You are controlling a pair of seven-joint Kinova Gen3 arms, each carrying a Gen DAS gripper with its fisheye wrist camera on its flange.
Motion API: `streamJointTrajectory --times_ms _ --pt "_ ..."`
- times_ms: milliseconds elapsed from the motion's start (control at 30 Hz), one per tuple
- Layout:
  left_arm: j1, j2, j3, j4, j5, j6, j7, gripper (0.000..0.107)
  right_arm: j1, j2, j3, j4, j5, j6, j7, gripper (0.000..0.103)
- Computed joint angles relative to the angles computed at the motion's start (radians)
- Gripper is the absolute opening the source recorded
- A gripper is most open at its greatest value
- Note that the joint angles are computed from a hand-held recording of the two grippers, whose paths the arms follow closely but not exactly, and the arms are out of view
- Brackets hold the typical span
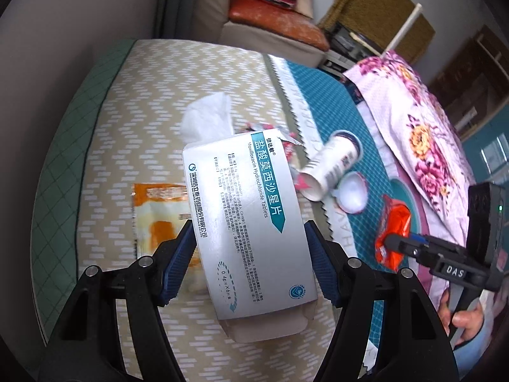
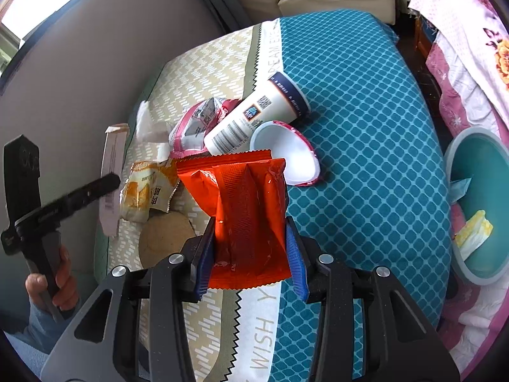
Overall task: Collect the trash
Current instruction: 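Carry the white medicine box and orange packet over the teal bin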
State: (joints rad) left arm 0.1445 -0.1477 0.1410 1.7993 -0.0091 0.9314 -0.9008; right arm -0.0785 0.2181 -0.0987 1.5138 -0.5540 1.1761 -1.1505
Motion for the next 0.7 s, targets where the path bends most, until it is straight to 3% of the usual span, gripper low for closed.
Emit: streamJointTrajectory --times_ms 367,700 --pt "0.142 0.182 0.071 -0.169 -0.115 0.026 0.029 0.069 0.112 -0.030 0.057 0.009 -0.064 -0.018 0.034 0.039" --pt "0.320 0.427 0.049 -0.473 -0.168 0.106 -0.051 0.069 0.250 -0.011 0.109 0.023 -0.125 -0.083 0.061 0.039"
